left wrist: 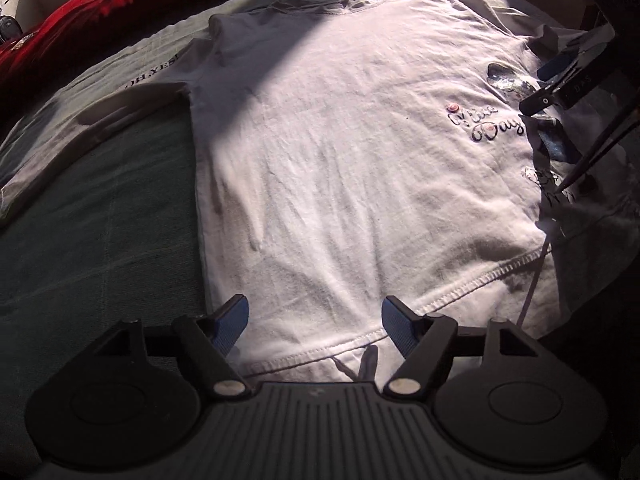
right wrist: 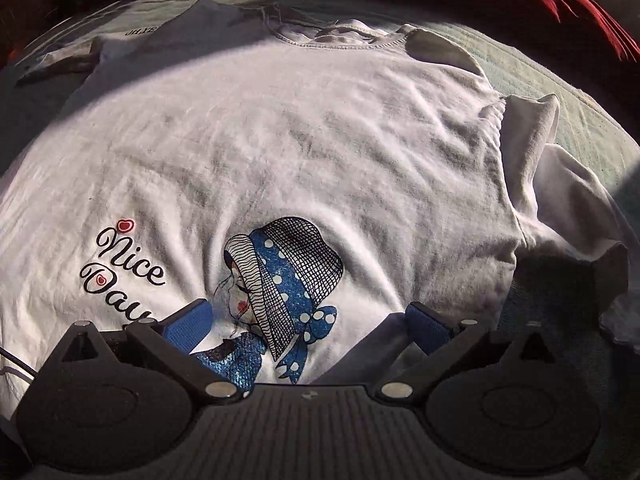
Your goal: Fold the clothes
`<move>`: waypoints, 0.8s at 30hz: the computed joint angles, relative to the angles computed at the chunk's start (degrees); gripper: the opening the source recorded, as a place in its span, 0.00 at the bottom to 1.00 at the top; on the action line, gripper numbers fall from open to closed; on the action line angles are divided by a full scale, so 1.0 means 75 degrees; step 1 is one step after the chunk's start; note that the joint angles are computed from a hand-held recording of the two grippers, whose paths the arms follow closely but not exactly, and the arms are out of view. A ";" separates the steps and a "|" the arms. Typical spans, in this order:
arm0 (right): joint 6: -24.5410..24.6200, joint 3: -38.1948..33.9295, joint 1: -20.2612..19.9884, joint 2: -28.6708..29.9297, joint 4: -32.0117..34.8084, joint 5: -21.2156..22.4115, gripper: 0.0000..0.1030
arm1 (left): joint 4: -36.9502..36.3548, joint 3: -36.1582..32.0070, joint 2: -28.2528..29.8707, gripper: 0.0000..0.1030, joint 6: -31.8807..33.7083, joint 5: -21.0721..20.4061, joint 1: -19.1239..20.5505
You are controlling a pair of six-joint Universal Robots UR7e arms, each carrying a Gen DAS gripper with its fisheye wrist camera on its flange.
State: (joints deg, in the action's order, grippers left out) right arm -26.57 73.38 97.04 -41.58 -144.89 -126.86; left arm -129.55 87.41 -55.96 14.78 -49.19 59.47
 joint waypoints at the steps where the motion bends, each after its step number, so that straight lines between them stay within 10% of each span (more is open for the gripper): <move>1: 0.0014 0.0010 0.0075 -0.0045 0.0091 -0.0022 1.00 | -0.0527 -0.0027 0.0099 0.72 0.0500 -0.0188 -0.0013; 8: -0.0961 0.1073 0.0341 -0.0141 -0.1532 0.1046 1.00 | -0.2528 -0.0263 0.1126 0.72 0.2902 -0.1782 0.0209; 13: -0.1853 0.2586 0.0278 -0.0631 -0.2821 0.1023 1.00 | -0.2291 0.1070 0.0168 0.72 0.2545 -0.1435 0.0145; 20: -0.0789 0.3629 0.0285 -0.1810 -0.1448 0.0332 1.00 | -0.0445 0.1596 -0.0819 0.75 0.1426 -0.0406 -0.0222; 24: -0.0760 0.3356 0.0455 -0.1763 -0.1209 0.0222 1.00 | -0.1833 0.1311 -0.0458 0.75 0.2203 -0.0913 -0.0259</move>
